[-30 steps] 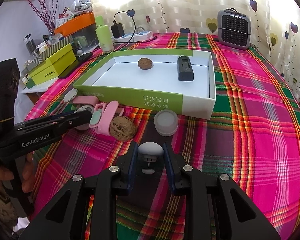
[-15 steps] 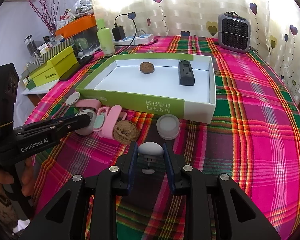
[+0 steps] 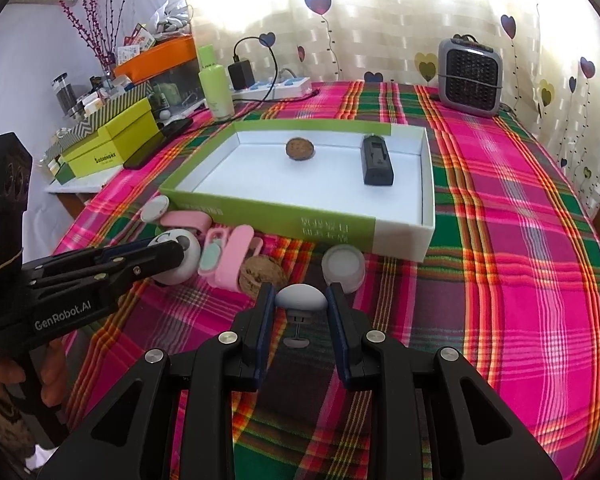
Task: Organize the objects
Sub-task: 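Grasp the white mushroom knob with the right gripper while the left grasps the panda object, then carry the knob and panda object into the box and open the right gripper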
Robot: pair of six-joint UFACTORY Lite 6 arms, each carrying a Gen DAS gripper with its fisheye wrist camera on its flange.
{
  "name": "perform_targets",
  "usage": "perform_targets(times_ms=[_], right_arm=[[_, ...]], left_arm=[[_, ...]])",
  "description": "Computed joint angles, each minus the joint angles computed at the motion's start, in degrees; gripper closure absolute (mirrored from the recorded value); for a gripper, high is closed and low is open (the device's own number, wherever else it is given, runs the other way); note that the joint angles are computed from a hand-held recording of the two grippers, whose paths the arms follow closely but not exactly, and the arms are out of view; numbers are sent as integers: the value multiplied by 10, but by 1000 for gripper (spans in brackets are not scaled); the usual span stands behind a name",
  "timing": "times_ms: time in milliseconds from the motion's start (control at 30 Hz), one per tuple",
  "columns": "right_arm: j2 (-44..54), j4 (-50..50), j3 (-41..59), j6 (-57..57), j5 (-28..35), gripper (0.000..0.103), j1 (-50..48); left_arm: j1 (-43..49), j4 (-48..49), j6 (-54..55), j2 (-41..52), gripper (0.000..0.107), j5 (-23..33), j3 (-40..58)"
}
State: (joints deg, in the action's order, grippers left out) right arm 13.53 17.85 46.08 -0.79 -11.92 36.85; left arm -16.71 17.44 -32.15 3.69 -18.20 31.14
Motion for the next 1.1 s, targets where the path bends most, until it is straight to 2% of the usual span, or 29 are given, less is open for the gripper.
perform_targets(times_ms=[233,533,1100], right_arm=[[-9,18,19,-26,8,76,1],[19,34,69,-52,23,76,-4],[171,68,272,-109,90,76,-46]], left_arm=[[3,27,-26,-28,82,17,4],[16,66,-55,-15,82,27,41],[60,298,-245,141,82,39,233]])
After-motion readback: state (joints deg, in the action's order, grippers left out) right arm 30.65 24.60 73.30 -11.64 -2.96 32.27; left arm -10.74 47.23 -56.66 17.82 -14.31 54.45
